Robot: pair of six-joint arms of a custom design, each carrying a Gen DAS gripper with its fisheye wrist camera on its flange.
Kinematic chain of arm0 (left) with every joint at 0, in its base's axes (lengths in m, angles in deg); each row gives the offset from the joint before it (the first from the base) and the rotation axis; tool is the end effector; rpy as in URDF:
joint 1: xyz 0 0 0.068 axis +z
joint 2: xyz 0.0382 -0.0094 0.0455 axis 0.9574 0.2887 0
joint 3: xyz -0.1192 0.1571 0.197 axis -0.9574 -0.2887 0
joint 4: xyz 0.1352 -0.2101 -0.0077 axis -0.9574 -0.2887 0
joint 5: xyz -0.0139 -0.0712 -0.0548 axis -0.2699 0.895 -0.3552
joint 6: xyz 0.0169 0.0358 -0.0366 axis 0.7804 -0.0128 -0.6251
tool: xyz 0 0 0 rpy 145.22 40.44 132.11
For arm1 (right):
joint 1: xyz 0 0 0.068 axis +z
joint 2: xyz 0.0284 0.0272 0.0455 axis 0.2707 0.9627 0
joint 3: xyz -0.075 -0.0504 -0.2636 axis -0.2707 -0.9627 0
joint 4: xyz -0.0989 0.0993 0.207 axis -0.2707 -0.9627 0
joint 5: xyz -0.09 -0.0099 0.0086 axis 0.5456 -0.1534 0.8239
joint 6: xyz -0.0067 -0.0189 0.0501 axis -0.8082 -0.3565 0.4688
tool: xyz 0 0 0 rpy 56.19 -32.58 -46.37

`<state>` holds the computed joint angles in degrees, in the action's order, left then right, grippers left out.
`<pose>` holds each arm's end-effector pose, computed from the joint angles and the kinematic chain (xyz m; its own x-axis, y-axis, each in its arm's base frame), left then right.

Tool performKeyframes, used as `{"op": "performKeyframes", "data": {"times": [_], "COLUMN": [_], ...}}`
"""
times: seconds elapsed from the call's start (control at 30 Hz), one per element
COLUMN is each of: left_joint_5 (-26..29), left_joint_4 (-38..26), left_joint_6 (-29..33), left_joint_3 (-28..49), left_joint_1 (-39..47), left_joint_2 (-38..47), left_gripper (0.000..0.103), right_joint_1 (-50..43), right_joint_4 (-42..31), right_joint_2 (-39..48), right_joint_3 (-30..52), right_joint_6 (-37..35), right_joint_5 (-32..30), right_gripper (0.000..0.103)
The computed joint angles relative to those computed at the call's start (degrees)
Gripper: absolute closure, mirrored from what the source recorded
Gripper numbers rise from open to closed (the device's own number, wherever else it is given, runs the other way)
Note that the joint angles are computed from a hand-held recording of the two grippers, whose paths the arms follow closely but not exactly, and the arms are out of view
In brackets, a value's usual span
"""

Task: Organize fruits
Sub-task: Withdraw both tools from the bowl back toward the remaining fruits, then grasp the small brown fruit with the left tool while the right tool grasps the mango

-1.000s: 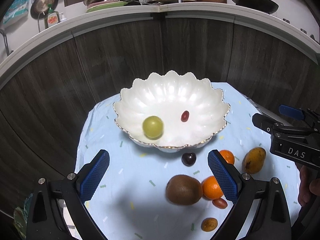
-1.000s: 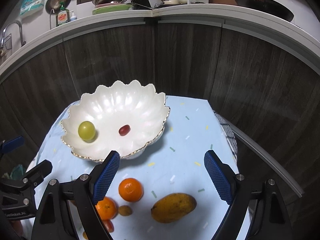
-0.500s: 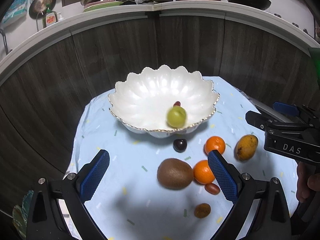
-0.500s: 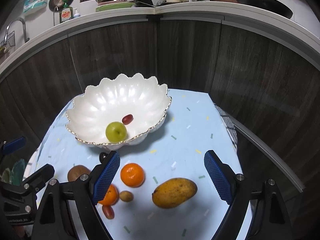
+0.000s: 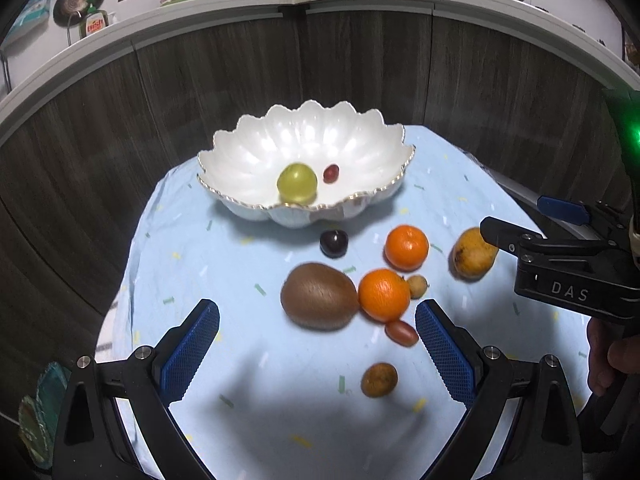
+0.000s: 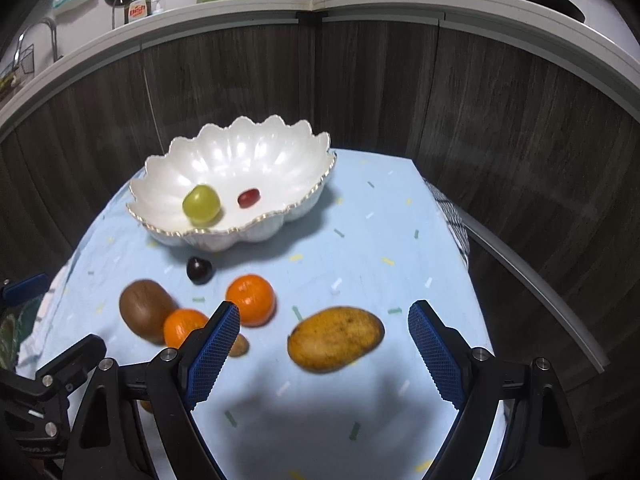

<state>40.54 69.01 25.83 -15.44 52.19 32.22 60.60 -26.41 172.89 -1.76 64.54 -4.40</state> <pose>0.1867 -0.0667 0.1150 -0.7066 0.2104 -0.6756 0.2337 0.9706 0.0578 0.1865 0.1608 0.1010 -0.7155 -0.0414 -0.6974 -0.0257 0.9991 -0.0329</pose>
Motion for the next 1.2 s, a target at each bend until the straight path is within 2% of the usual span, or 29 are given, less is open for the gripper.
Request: {"op": "performKeyframes", "data": {"times": [0.53, 0.73, 0.97, 1.2], "left_joint_5": [-2.37, -1.63, -1.88, -1.37], "left_joint_4": [7.66, 9.25, 13.67, 18.60], "left_joint_6": [-3.74, -4.58, -5.51, -5.99], "left_joint_3": [-3.54, -3.07, -3.69, -4.74], "left_joint_1": [-4.68, -5.29, -5.50, -6.53], "left_joint_2": [7.36, 11.88, 16.00, 19.80], "left_gripper": [0.004, 0.016, 0.022, 0.022], "right_joint_1": [-0.43, -1.42, -2.30, -3.14], "right_joint_4": [11.65, 16.12, 20.25, 22.74], "right_joint_2": [6.62, 9.68, 13.19, 15.50], "right_joint_3": [-5.23, -5.77, -5.72, -5.19], "right_joint_6": [-1.66, -4.03, -6.34, -8.40], "right_joint_5": [-0.44, -1.71, -2.77, -3.48], "right_gripper": [0.016, 0.016, 0.016, 0.016]}}
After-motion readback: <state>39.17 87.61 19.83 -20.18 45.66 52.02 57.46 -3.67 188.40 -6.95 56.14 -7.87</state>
